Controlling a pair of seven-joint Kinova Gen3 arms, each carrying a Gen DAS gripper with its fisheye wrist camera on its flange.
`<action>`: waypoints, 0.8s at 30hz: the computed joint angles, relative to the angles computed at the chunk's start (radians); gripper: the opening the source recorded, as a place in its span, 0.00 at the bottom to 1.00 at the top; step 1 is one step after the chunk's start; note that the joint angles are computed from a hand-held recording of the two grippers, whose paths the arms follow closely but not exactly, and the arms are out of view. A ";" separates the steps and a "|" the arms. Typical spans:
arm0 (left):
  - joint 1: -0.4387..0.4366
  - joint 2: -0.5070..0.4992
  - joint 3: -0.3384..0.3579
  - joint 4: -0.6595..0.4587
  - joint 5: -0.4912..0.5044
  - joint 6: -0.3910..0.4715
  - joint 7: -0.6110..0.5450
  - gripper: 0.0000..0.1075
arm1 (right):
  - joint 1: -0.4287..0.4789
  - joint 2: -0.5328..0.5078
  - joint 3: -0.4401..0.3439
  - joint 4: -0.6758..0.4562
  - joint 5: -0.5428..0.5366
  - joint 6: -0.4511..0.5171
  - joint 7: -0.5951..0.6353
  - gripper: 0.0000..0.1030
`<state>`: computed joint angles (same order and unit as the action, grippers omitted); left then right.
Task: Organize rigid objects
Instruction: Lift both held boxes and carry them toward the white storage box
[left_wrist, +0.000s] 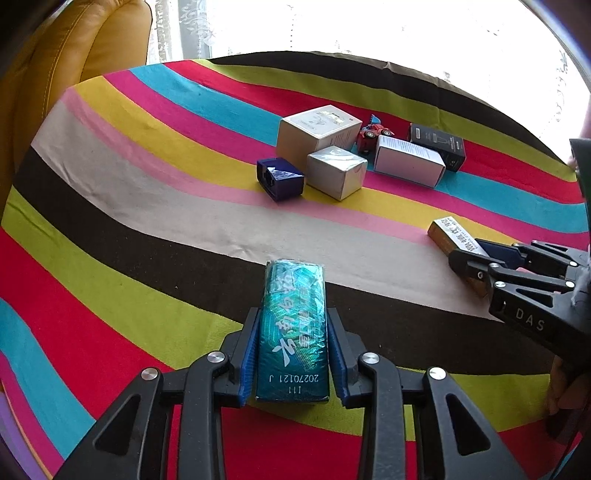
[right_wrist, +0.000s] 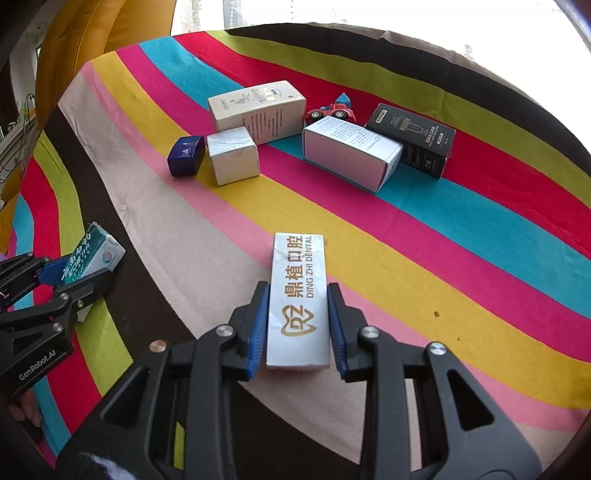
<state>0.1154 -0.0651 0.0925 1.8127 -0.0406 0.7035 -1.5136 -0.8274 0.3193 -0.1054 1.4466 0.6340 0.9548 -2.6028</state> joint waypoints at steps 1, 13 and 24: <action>-0.002 0.002 -0.002 -0.001 -0.004 -0.001 -0.003 0.32 | -0.003 0.003 0.000 -0.004 0.003 0.007 0.000 0.33; -0.004 0.010 0.001 -0.004 -0.034 -0.008 0.007 0.33 | -0.090 -0.032 -0.020 0.025 0.057 0.138 -0.202 0.33; 0.000 0.009 0.003 -0.007 -0.040 -0.001 0.015 0.33 | -0.160 -0.081 -0.102 0.092 0.111 0.249 -0.387 0.33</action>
